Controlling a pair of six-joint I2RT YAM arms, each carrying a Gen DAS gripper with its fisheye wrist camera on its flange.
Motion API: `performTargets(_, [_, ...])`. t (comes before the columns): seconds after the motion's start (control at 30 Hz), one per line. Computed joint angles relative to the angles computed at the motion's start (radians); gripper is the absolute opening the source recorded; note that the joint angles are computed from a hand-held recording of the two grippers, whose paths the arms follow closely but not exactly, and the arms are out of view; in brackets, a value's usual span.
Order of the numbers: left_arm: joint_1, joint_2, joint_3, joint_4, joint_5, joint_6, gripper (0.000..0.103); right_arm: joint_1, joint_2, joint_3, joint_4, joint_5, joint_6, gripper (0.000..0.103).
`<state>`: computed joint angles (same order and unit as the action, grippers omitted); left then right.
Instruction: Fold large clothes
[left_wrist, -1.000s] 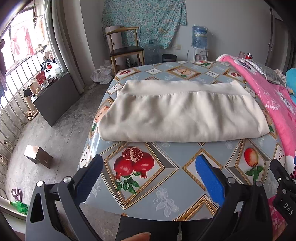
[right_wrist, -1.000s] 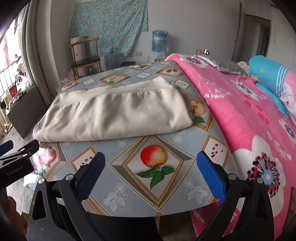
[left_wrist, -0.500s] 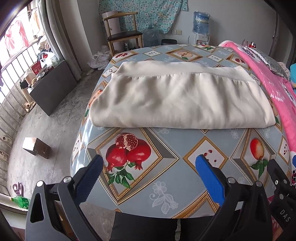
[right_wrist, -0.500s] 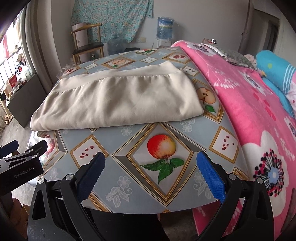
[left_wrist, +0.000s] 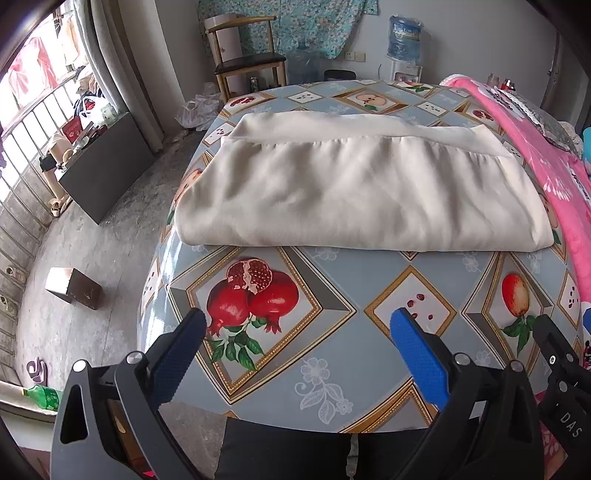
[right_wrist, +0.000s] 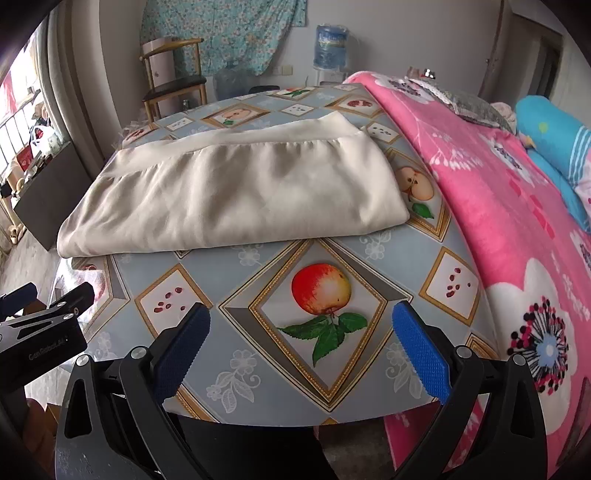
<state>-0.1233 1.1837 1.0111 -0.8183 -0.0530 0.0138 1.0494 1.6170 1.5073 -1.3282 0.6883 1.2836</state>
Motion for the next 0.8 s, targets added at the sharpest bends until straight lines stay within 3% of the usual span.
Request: performTargets(0.8, [-0.01, 0.011, 0.004, -0.01, 0.03, 0.021, 0.098, -0.014, -0.032, -0.007, 0.005, -0.001, -0.028, 0.096])
